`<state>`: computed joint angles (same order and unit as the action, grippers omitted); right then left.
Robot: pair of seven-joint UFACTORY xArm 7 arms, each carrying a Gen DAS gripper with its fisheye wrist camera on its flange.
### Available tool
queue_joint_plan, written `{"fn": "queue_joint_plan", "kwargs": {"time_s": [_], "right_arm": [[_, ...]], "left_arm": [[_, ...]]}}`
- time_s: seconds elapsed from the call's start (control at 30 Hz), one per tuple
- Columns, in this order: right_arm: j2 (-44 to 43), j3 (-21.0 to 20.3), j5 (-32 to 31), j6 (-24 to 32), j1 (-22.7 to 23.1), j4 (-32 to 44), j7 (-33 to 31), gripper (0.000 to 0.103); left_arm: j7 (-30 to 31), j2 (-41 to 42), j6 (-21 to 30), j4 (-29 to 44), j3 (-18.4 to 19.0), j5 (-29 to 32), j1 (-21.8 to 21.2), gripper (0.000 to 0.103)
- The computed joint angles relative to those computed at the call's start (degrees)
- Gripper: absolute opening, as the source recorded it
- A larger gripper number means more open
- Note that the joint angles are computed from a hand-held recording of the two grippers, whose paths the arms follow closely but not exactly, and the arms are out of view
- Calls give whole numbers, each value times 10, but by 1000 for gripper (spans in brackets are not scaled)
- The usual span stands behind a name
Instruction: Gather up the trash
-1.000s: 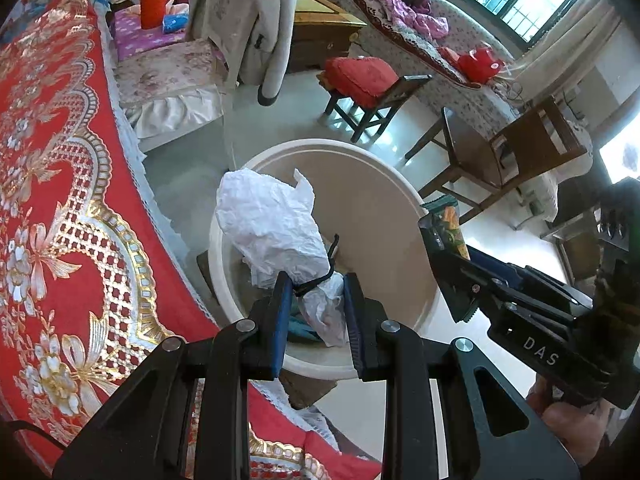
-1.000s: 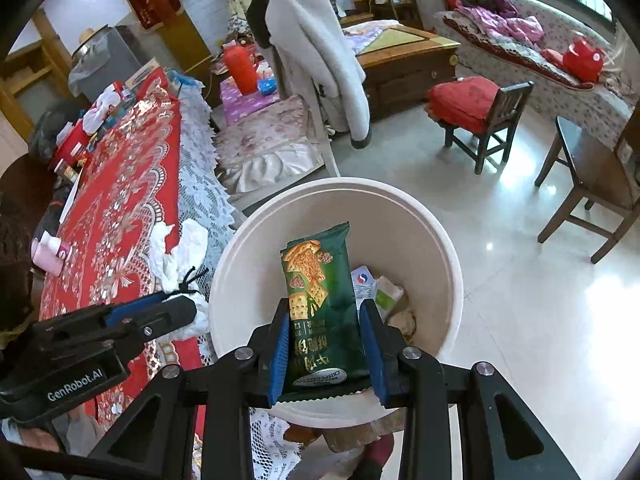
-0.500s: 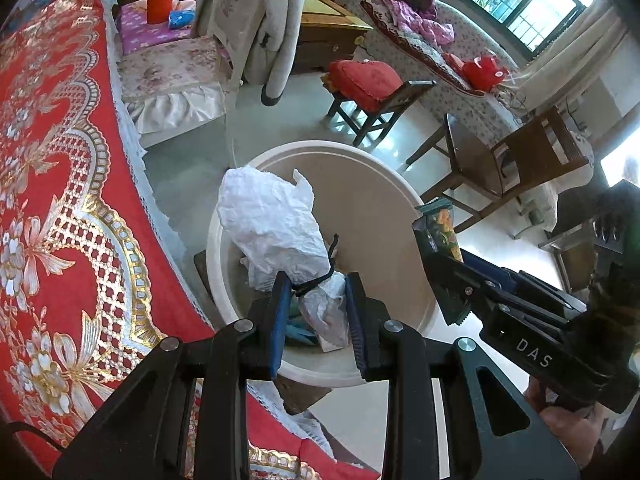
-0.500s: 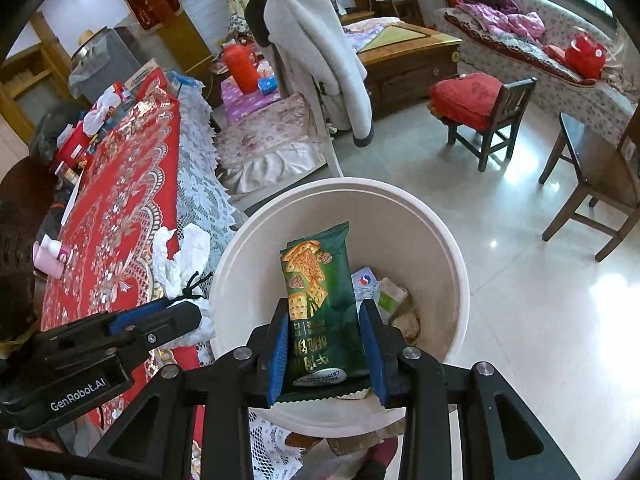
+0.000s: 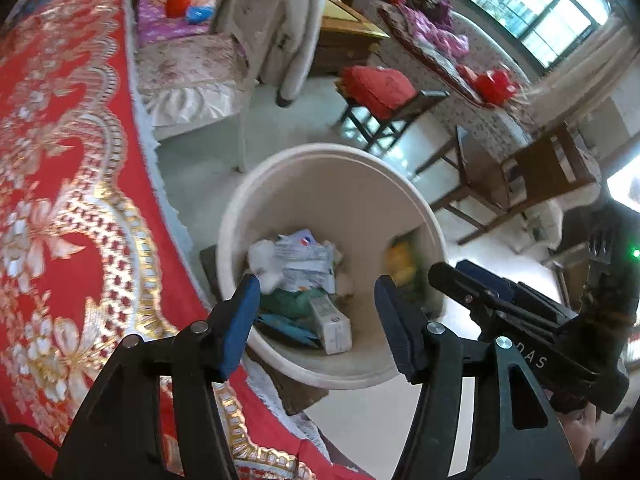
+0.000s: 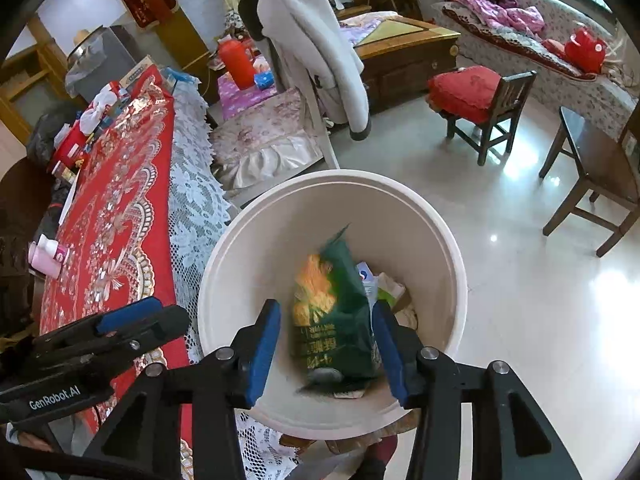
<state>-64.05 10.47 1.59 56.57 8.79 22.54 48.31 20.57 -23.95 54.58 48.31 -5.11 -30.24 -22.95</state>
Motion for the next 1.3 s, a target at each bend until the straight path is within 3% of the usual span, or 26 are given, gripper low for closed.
{"fn": "queue_joint_plan", "kwargs": {"time_s": [0.17, 0.33, 0.5, 0.8, 0.9, 1.3], "right_arm": [[5, -11, 1, -4, 13, 1, -30, 46], [-4, 7, -9, 10, 23, 15, -52, 46], [-8, 51, -36, 47, 17, 50, -40, 46], [-36, 132, -72, 127, -4, 115, 61, 50], [-40, 148, -76, 145, -2, 130, 90, 63], [-32, 202, -94, 208, 6, 187, 161, 65]], "left_arm": [[-71, -25, -15, -5, -22, 61, 23, 58], [-123, -71, -38, -23, -30, 120, 28, 58], [-94, -119, -52, -43, -9, 126, 9, 58], [-12, -184, -53, -65, 32, 105, -8, 58], [5, -217, -56, -79, 34, 102, -10, 58], [41, -296, -48, -107, 54, 91, -9, 58]]}}
